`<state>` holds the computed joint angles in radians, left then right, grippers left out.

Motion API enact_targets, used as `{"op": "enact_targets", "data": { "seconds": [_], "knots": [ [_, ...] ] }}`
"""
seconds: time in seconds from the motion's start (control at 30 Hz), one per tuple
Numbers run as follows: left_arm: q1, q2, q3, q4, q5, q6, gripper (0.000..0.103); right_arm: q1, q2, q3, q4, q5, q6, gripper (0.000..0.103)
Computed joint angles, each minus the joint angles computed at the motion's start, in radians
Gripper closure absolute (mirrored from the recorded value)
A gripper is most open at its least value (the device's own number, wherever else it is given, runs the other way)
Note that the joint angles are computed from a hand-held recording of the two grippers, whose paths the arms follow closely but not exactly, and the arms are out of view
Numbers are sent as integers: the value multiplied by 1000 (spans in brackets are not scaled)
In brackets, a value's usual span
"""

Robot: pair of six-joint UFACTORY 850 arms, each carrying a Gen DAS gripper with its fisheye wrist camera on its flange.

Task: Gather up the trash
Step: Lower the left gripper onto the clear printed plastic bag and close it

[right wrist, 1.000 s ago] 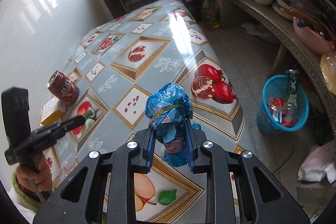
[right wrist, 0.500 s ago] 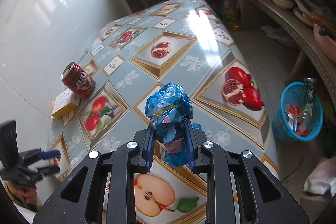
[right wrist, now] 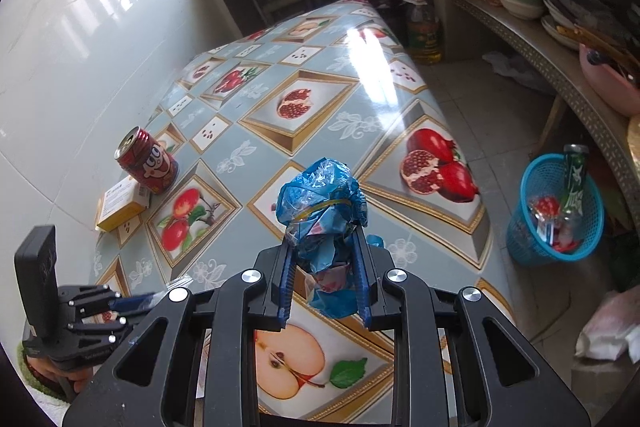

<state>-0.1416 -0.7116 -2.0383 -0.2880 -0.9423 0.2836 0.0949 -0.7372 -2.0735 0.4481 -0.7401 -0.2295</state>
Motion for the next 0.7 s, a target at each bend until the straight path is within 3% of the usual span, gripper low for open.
{"op": "enact_targets", "data": {
  "seconds": [0.2, 0.27, 0.3, 0.4, 0.5, 0.7],
  "knots": [
    [-25, -146, -227, 43, 47, 36, 77, 0, 18, 27, -1, 13, 7, 79],
    [-25, -179, -285, 64, 64, 11, 61, 1, 22, 34, 4, 15, 6, 79],
    [-24, -182, -291, 70, 76, -7, 46, 2, 21, 33, 8, 13, 3, 79],
    [-3, -141, -241, 14, 138, -32, 36, 5, 15, 28, 15, 7, -5, 79],
    [18, -100, -185, -60, 140, -36, 35, 11, -1, 12, 14, -8, -9, 79],
    [66, -51, -81, -323, -6, 31, 35, 19, -23, -12, 17, -30, -13, 79]
  ]
}}
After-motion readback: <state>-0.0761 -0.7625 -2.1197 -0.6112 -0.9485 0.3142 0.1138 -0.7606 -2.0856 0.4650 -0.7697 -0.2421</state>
